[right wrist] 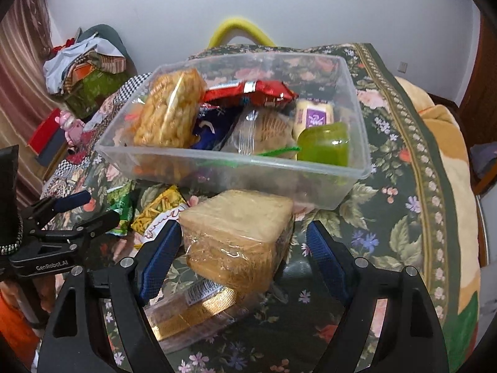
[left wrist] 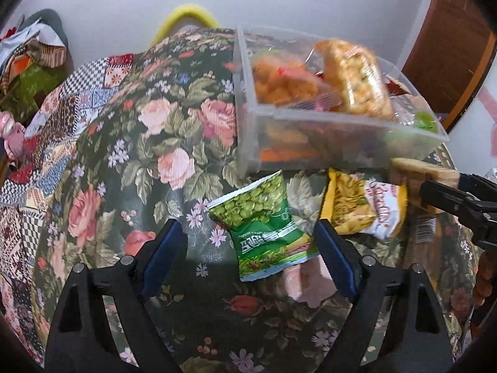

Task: Organize snacks
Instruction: 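Grasp the green pea snack bag with the left tool while the right tool grasps the wrapped bread loaf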

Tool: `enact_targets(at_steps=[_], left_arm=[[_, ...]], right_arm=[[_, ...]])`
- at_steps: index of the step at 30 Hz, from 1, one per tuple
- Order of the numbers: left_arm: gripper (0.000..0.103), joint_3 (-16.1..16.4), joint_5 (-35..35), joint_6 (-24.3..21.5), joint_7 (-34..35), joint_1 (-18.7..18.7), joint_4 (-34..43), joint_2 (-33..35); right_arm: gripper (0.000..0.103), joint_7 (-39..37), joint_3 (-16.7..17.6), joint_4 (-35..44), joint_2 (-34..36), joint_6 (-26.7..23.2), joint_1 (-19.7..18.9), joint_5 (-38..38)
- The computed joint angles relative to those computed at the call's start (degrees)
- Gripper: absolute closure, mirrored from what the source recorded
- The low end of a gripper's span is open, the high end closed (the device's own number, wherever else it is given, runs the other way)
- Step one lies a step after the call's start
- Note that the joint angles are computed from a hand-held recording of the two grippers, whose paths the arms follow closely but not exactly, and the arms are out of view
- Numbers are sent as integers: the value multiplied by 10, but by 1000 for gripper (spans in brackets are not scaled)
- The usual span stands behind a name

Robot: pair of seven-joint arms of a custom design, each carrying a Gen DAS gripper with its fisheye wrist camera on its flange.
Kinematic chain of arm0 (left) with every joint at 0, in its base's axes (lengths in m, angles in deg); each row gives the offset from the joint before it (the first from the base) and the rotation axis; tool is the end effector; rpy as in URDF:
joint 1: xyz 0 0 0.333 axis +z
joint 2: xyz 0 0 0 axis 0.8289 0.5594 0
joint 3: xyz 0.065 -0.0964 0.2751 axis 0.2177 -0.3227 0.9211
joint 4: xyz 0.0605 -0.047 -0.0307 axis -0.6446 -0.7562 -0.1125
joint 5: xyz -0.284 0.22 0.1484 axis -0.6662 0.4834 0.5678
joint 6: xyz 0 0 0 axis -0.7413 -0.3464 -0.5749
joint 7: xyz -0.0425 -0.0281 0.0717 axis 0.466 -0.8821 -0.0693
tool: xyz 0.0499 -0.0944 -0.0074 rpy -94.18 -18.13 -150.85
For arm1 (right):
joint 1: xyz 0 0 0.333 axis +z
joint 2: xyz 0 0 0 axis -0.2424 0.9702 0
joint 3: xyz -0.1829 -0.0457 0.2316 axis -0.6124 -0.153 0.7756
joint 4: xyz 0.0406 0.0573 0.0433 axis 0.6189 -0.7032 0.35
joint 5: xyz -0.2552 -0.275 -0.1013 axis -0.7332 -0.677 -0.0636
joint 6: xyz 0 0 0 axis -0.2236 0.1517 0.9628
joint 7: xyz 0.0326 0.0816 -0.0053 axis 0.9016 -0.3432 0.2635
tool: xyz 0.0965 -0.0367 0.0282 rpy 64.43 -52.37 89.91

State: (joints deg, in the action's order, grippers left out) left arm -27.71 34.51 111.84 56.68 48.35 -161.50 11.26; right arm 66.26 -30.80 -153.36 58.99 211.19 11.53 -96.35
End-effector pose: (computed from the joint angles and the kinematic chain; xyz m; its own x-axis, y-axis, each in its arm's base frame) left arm 0.7112 -0.2064 0.3878 -0.3169 -0.9427 0.1046 -0.8119 0.2127 -0.5437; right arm 0.6099 0.3291 0.4716 0.0681 -0.9818 -0.1775 -0.8364 0.0408 -0.5466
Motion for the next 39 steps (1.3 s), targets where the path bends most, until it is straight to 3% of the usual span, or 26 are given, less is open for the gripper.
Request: enact_targets(at_steps=[6, 8, 10, 20, 30, 39], left_arm=[[39, -14, -24, -16, 11, 9, 23, 26], [43, -12, -24, -1, 13, 8, 18, 26], [57, -15, -27, 4, 19, 10, 16, 26], [61, -21, -43, 23, 26, 14, -23, -8], [61, -26, -50, 72, 35, 15, -95, -81], [61, -29, -61, 87, 33, 9, -80, -101]], right_arm=[[24, -3, -1, 0, 6, 5, 3, -1], [30, 2, -3, 0, 7, 8, 3, -1], [36, -4, 2, -7, 4, 15, -3, 13], [49, 19, -8, -37, -25, 19, 8, -36], [50, 25, 4, -73, -65, 35, 1, -43], [50, 47, 6, -89, -96, 51, 3, -87]])
